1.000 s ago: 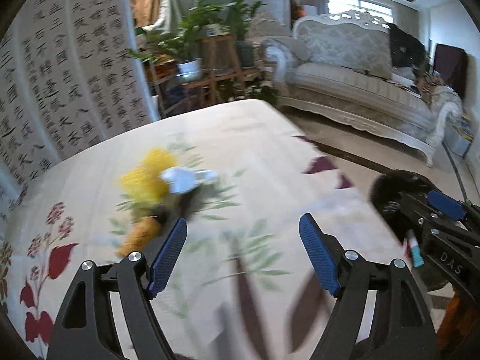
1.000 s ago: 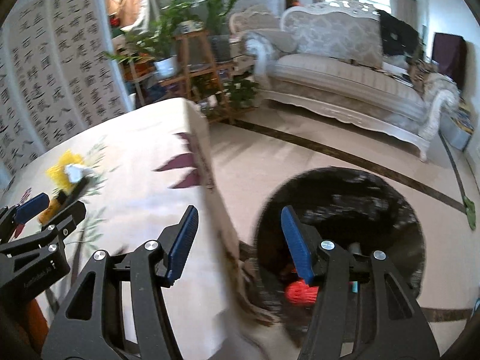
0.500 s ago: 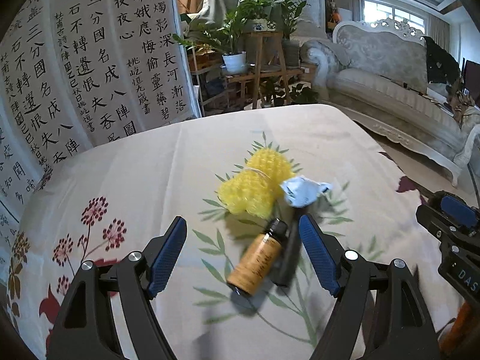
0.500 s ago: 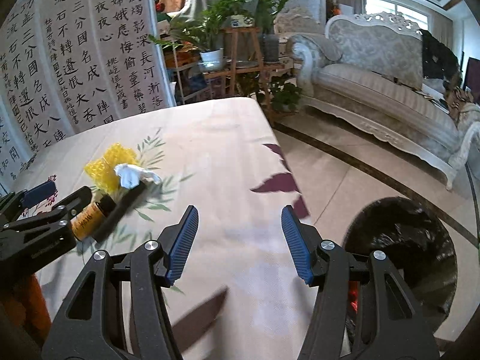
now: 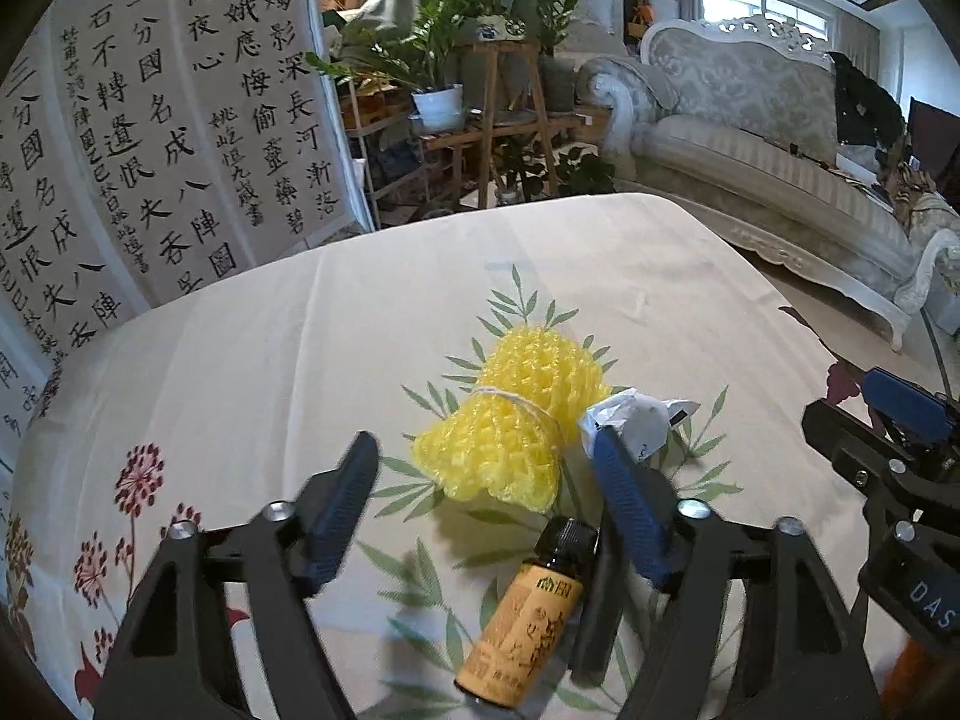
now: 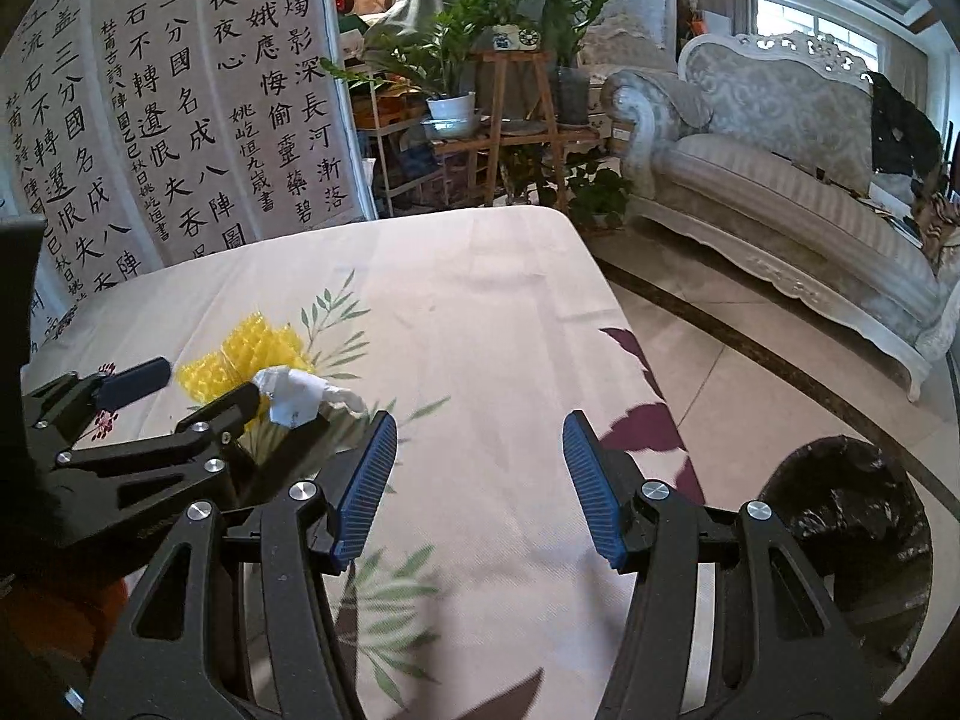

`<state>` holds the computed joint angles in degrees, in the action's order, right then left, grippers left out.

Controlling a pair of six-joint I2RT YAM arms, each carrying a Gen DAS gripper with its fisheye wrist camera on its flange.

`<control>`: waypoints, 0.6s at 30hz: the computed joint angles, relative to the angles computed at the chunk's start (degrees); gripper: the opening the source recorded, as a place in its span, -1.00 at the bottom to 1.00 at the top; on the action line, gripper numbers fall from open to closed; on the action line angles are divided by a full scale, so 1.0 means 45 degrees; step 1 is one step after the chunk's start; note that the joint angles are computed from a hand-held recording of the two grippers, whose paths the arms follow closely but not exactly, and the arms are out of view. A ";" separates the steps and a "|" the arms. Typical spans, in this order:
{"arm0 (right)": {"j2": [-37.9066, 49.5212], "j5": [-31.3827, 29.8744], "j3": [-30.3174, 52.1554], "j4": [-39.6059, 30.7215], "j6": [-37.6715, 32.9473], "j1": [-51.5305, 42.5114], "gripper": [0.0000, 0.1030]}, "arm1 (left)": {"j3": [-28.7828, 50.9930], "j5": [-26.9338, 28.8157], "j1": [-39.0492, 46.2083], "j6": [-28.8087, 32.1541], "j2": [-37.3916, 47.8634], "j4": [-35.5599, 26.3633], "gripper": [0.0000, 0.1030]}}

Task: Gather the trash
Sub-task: 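Move both open tools back toward the yellow mesh and amber bottle, then grasp the yellow mesh net with the left tool while the right tool grasps the white tissue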

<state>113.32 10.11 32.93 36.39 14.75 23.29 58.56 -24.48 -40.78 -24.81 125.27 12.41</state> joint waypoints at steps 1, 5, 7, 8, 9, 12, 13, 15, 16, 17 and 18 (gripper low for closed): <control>0.0056 0.0018 0.0047 0.0004 0.0019 0.0051 0.09 | 0.0087 0.0152 0.0029 0.0021 0.0070 -0.0042 0.18; 0.0395 0.0003 0.0413 -0.0105 0.0037 0.0170 0.10 | 0.0267 0.0400 0.0084 0.0195 0.0323 0.0039 -0.01; 0.0480 0.0006 0.0568 -0.0216 0.0037 0.0214 0.10 | 0.0211 0.0529 0.0109 0.0294 0.0305 0.0203 -0.06; 0.0522 0.0006 0.0630 -0.0252 0.0028 0.0243 0.10 | 0.0159 0.0589 0.0135 0.0329 0.0281 0.0277 -0.08; 0.0547 0.0013 0.0636 -0.0247 0.0016 0.0264 0.10 | 0.0107 0.0613 0.0143 0.0352 0.0241 0.0321 -0.09; 0.0599 0.0023 0.0779 -0.0365 0.0005 0.0356 0.10 | -0.0174 0.0610 0.0171 0.0369 0.0033 0.0482 -0.12; 0.0596 0.0033 0.0811 -0.0401 0.0003 0.0403 0.10 | -0.0268 0.0591 0.0194 0.0360 -0.0038 0.0545 -0.12; 0.0598 0.0056 0.0913 -0.0475 0.0001 0.0512 0.10 | -0.0625 0.0465 0.0223 0.0343 -0.0287 0.0759 -0.12; 0.0600 0.0056 0.0973 -0.0529 -0.0004 0.0549 0.10 | -0.0770 0.0388 0.0236 0.0349 -0.0386 0.0836 -0.13; 0.0610 0.0061 0.1052 -0.0593 -0.0004 0.0624 0.10 | -0.0944 0.0307 0.0275 0.0370 -0.0494 0.0939 -0.13; 0.0631 0.0072 0.1100 -0.0616 0.0000 0.0693 0.09 | -0.1178 0.0211 0.0308 0.0320 -0.0646 0.1038 -0.13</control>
